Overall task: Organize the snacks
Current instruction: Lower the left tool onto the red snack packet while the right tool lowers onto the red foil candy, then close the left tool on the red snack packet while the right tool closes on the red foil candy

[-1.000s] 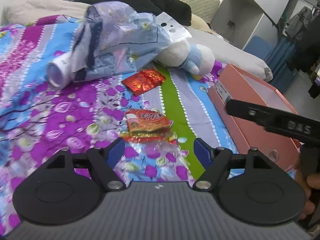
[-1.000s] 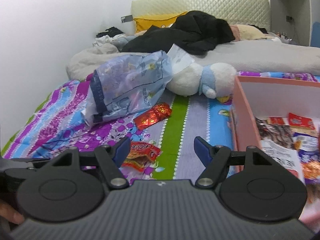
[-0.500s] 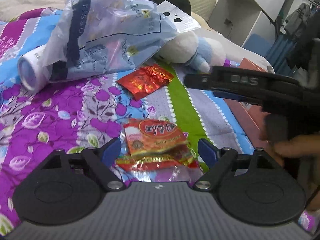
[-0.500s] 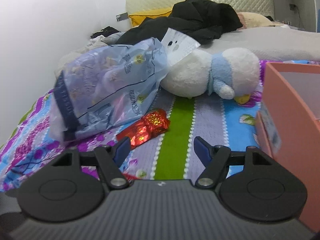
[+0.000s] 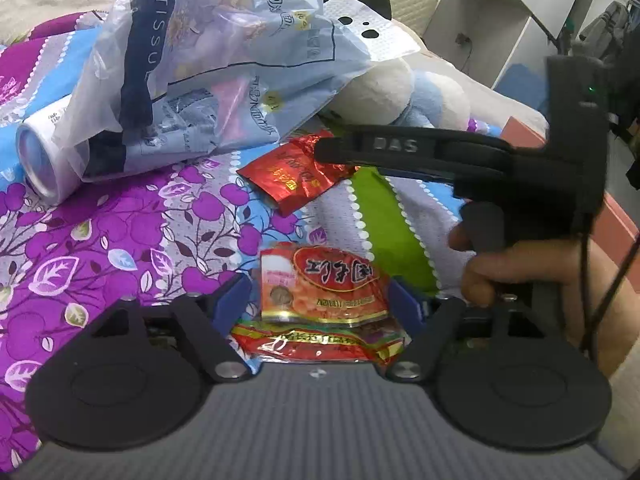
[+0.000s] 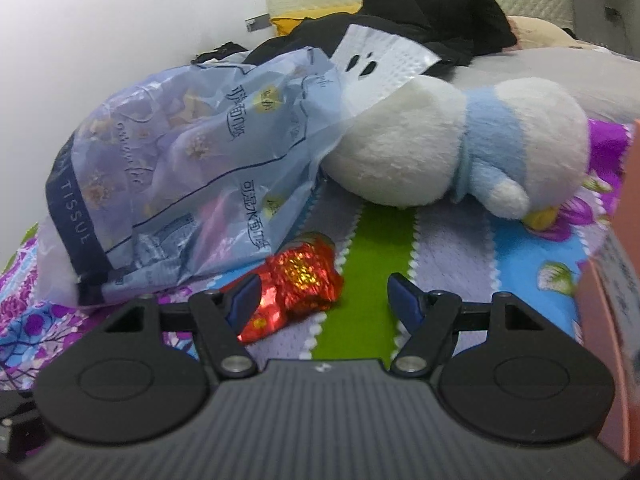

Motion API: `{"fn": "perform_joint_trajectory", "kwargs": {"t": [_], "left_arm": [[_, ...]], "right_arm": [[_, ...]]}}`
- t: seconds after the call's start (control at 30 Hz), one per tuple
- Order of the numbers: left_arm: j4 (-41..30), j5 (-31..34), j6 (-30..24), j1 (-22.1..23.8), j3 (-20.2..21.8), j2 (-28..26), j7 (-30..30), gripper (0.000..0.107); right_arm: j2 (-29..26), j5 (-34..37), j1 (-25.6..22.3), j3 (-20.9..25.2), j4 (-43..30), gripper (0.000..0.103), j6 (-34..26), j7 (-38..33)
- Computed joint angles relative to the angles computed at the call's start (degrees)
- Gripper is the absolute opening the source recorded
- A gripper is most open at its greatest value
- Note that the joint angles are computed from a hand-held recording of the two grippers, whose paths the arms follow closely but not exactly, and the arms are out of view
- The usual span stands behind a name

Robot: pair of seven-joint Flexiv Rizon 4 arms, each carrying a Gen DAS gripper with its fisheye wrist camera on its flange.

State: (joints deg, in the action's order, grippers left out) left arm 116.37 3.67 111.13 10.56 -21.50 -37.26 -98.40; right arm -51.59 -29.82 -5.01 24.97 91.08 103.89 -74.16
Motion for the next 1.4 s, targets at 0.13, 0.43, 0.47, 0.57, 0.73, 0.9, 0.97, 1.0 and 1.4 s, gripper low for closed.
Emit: {"fn": "perform_joint_trajectory", "kwargs": {"t": [0.13,0.43,0.47,0.57,0.73,0.9,0.97,1.0,1.4], "left_arm": [[0.3,-0.9,0.4,0.2,0.6,0.0,-0.9,0.047],[1.5,2.2,1.6,6.4,-4.0,-0.8,-4.4,0.015],[1.7,2.6,1.7,6.8,-4.4,-0.8,-4.7,0.015],[2.1,3.5,1.8,7.7,-5.0,-0.5,-5.4,0.015],[2.5,4.2,1.8,7.3,-4.5,0.0,-5.8,0.016],[2.0,6.0,2.0,9.3,-7.3,-1.1,-6.2,0.049],[1.6,7.2,2.0,10.7,-9.4,-2.0,-6.2,0.069],[1.3,7.6,1.8,10.8,-9.8,-2.2,-6.0,0.073],[-1.3,6.9,-2.9,8.2,-9.6,-2.8,4.1,0.103]], "right_arm": [[-1.8,-0.6,0.3,0.9,-2.3,0.071,-1.9,-1.0],[1.2,2.8,5.7,-5.7,-0.3,0.038,-0.4,-3.4],[1.8,3.6,6.5,-6.8,0.1,0.038,-0.2,-3.0],[4.5,7.3,11.2,-13.4,2.5,0.038,1.6,-1.9],[8.7,14.2,18.4,-23.6,7.6,0.038,4.8,-1.2],[12.2,21.5,25.2,-32.1,13.1,0.038,6.7,-2.5],[13.2,23.9,27.8,-35.0,15.0,0.038,6.8,-3.8],[13.7,24.8,29.0,-36.1,15.9,0.038,6.5,-4.6],[17.0,28.0,32.1,-38.4,21.5,0.037,4.6,-9.3]]}}
